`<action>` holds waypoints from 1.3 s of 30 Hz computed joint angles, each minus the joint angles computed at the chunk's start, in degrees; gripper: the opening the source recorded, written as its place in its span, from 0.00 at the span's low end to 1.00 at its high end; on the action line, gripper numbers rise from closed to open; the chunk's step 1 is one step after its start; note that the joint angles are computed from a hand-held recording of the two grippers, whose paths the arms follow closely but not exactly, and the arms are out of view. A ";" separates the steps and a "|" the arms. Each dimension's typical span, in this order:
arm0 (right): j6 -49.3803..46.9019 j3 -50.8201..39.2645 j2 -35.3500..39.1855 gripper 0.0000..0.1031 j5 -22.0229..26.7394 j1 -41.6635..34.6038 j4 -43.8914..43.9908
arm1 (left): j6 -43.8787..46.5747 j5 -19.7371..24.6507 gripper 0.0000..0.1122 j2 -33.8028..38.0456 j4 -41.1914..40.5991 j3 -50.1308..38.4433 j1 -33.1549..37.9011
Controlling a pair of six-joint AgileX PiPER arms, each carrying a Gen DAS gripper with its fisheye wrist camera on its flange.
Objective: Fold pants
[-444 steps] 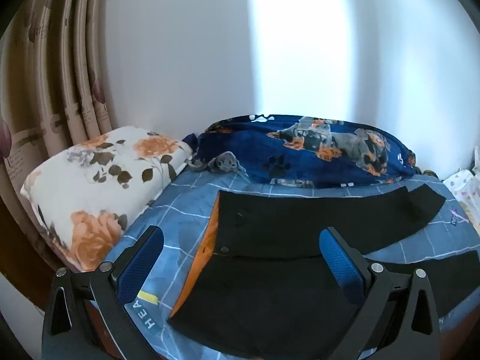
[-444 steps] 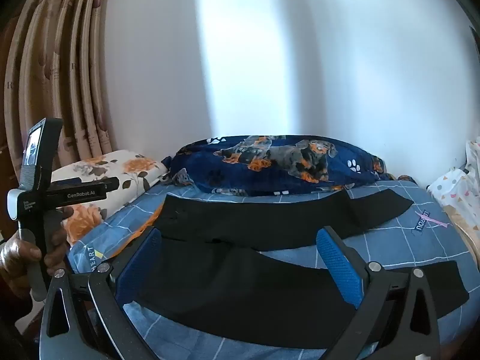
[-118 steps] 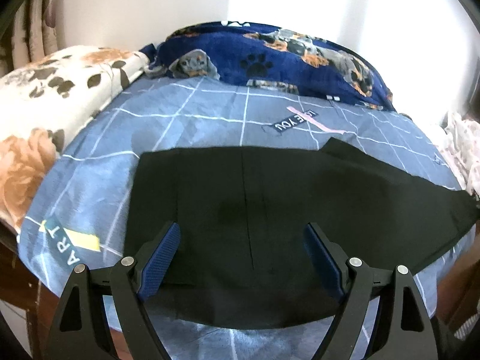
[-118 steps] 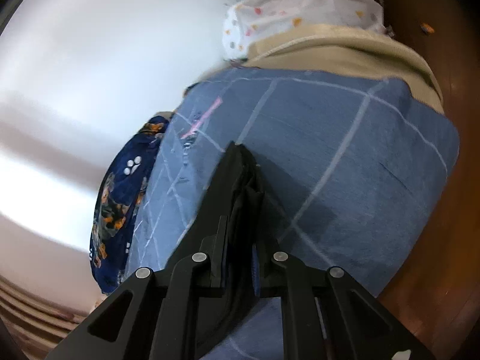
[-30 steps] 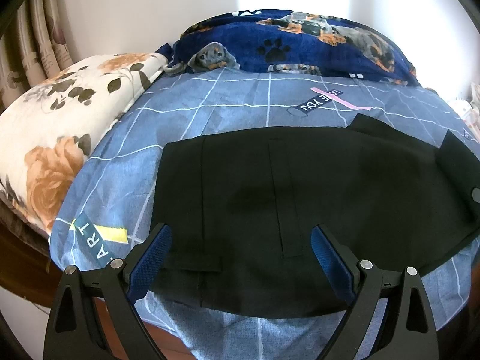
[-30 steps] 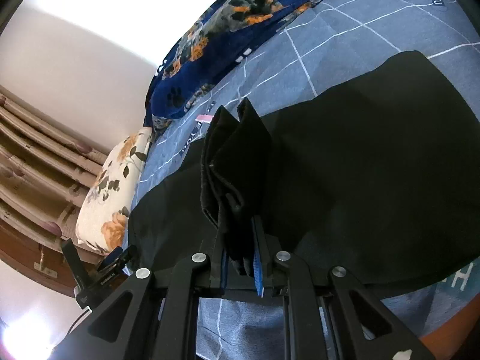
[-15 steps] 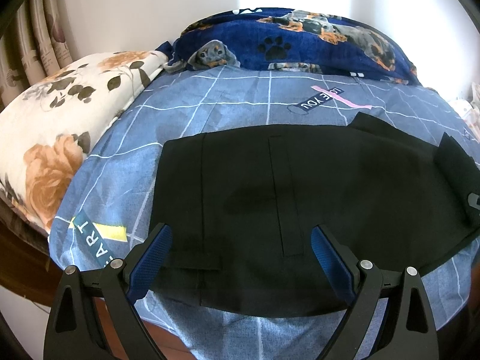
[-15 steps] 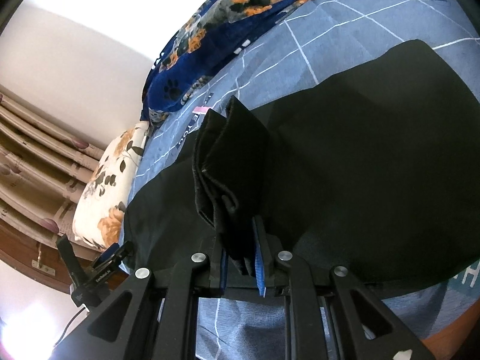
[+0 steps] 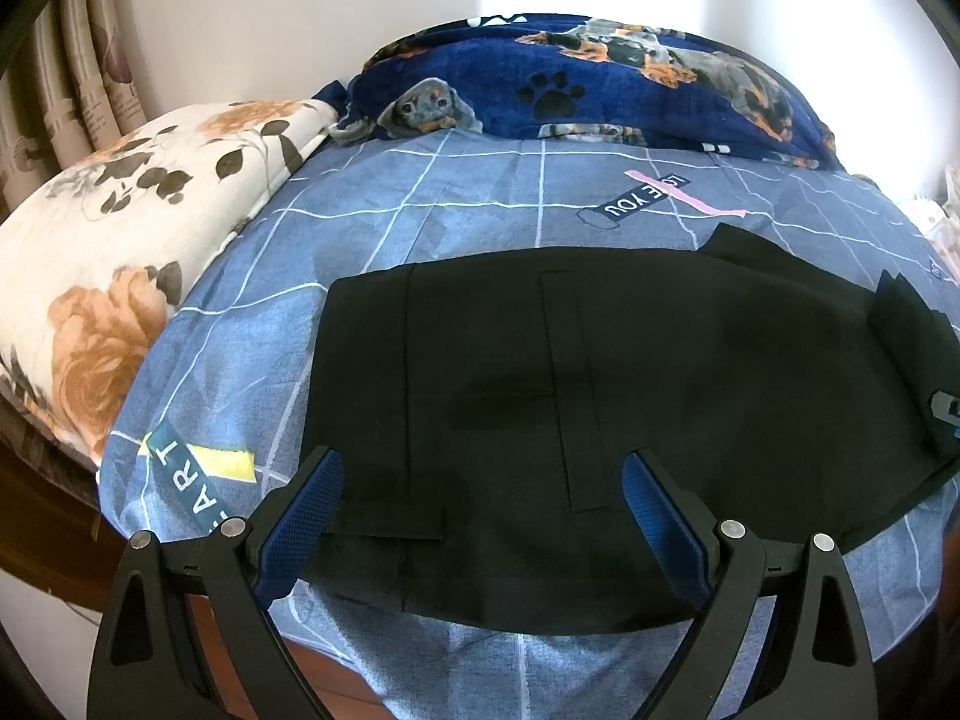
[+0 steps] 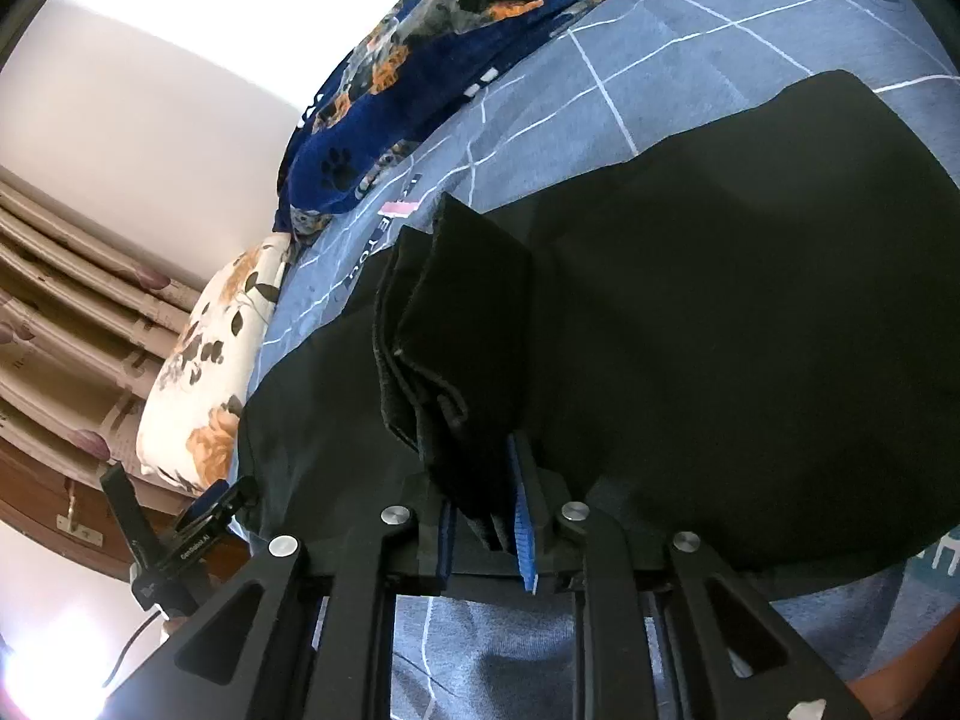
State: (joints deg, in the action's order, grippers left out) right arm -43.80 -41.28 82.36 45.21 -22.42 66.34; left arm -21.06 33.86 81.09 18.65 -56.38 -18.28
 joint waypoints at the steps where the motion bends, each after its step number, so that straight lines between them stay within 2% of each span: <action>1: -0.01 0.03 0.01 0.19 0.03 -0.01 0.07 | 0.13 0.05 0.84 0.06 -0.05 -0.13 0.04; 14: -0.17 0.42 0.63 0.25 0.75 -0.19 0.99 | 1.31 -0.64 0.84 0.20 -1.09 0.72 1.13; 19: -0.32 0.53 0.97 0.35 1.24 0.19 1.59 | 2.35 -0.23 0.84 0.22 -2.39 0.41 1.78; 26: -0.48 0.81 1.02 0.42 1.65 0.49 1.97 | 2.40 0.32 0.84 0.21 -2.66 0.16 1.71; 33: -2.18 1.31 1.26 0.56 3.24 0.11 4.09 | 2.03 0.50 0.84 0.42 -2.39 -0.08 1.57; 39: -3.47 1.89 1.49 0.58 4.24 -0.24 5.65 | 1.82 0.57 0.84 0.40 -2.28 -0.10 1.41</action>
